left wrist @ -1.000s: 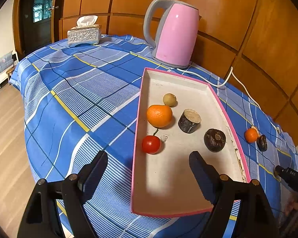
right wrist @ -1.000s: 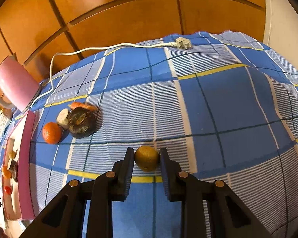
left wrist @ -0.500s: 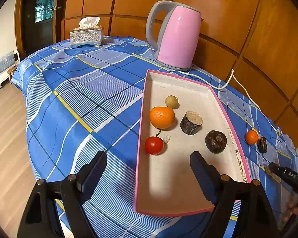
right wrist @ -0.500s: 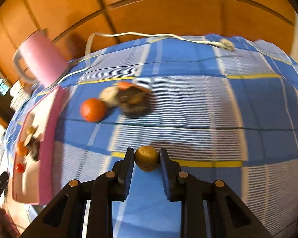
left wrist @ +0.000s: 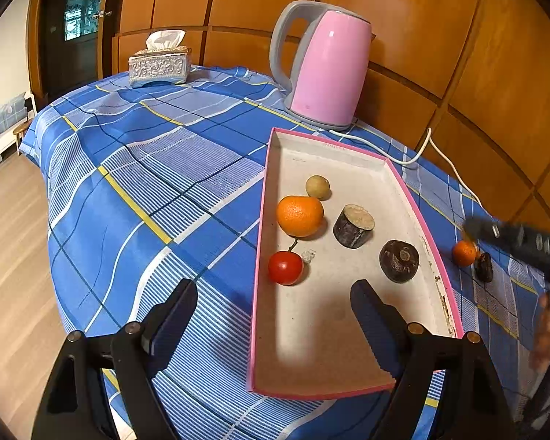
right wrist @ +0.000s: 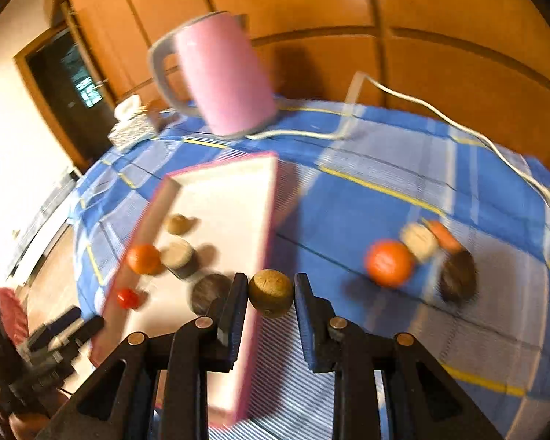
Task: Organize fruits
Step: 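Carry the kiwi into the tray with the right tool, release, then withdraw the right tool from the tray back over the table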
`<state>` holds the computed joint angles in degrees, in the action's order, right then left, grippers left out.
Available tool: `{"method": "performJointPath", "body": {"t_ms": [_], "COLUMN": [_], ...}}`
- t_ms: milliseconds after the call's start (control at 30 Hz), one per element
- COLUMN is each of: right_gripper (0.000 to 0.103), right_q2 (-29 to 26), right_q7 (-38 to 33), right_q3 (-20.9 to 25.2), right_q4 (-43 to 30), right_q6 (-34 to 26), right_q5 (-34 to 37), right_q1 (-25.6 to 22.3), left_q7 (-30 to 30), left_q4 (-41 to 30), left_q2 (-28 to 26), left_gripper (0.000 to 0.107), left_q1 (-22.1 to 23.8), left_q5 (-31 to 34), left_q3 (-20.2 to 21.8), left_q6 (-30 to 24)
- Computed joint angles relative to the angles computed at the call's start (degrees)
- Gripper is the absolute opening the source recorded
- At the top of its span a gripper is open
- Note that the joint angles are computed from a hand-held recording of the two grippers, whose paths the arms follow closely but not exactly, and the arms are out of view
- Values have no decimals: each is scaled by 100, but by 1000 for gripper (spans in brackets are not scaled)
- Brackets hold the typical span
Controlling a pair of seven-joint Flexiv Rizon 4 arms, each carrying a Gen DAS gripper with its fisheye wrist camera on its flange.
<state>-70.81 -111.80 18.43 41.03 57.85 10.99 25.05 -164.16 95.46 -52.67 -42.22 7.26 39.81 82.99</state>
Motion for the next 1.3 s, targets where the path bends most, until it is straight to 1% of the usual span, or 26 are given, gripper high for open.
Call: {"method": "performJointPath", "body": {"t_ms": [100,133,167,200,300,400,567,700,800,833,967,1033,1067,1167,1300], "right_gripper": [27,30,36,38,39,40,40,41,47,47,47,47,47,47,47], "right_q2": [-261,-322,-393,-478,-523,-437,-182,22,163,193,304,335,342,384,362], "right_q7": [-90,-75,-56,-28,61,105,435,864,1312,1459,2288,2785,3111,3735,4777], "right_q3": [90,32,-27,-70,-237,-321,-420,-553,-766,-834,-1403,-1782,-2060,-2422,-3231], "right_q4": [-639,-776,-925,-1101,-1154,-898,-188,423,850,960,1420,1624,1737,1951,2262], "right_q6": [-356,-384,-417,-499,-468,-314,197,740,1134,1241,1710,1879,1950,1995,2108], "right_q5": [-45,-45,-54,-59,-33,-35,-107,-287,-442,-492,-713,-810,-854,-946,-1089], "right_q1": [204,281,364,434,550,522,337,166,60,29,34,69,121,94,256], "left_q7": [15,12,7,7,-3,20,80,130,149,153,157,148,139,136,130], "left_q4": [-3,-2,4,7,38,62,50,29,7,-2,-21,-41,-47,-89,-163], "left_q2": [4,3,2,3,8,10,-8,-11,-15,-16,-6,-4,-1,6,12], "left_gripper": [86,86,86,86,86,86,86,86,86,86,86,86,86,86,86], "left_q1": [33,34,36,44,87,116,87,64,53,44,42,31,26,33,54], "left_q5": [6,7,9,5,-11,-38,-82,-98,-94,-89,-65,-41,-25,33,131], "left_q3": [-35,-35,-34,-41,-75,-103,-83,-77,-71,-63,-73,-65,-62,-77,-110], "left_q6": [0,-1,4,-3,34,68,73,47,31,18,-16,-46,-55,-95,-152]}}
